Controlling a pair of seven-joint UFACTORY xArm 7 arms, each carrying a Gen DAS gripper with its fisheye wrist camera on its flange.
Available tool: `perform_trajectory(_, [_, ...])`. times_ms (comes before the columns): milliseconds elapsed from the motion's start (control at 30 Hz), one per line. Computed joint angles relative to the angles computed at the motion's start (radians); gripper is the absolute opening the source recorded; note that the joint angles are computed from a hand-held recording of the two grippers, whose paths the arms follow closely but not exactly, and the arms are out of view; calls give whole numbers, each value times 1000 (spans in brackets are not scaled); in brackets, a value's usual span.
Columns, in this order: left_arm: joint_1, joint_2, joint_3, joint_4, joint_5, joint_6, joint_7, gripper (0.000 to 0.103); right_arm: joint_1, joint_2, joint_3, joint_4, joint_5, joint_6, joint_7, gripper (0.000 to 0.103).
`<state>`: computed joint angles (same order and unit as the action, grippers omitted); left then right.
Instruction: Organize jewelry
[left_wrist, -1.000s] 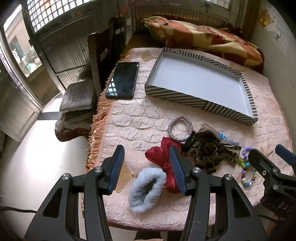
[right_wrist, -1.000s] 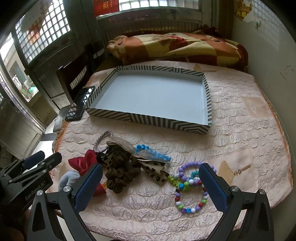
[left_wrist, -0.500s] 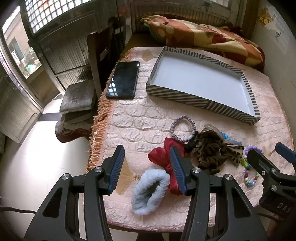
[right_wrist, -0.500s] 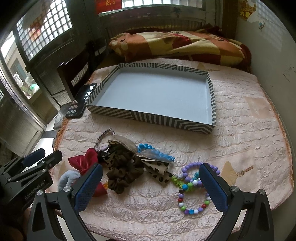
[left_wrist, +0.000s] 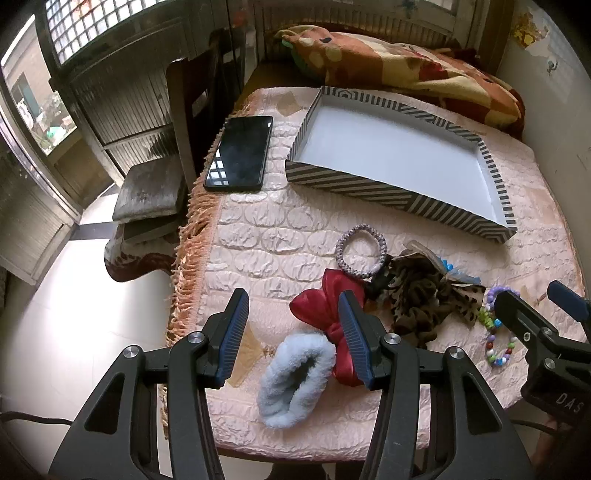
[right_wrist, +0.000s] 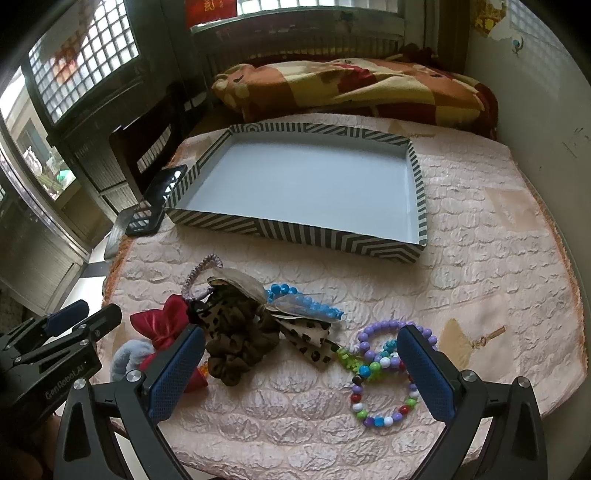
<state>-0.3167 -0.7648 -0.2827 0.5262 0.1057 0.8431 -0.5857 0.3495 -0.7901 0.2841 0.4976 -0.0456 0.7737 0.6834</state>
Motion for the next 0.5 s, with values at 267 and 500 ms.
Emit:
perform_trajectory(267, [2, -2, 8, -2, -2, 4, 5, 50, 7, 15, -1, 5, -3, -14, -11, 103])
perform_trajectory(500, [5, 6, 18, -2, -10, 4, 15, 50, 11, 13, -8, -2, 7, -21, -17, 103])
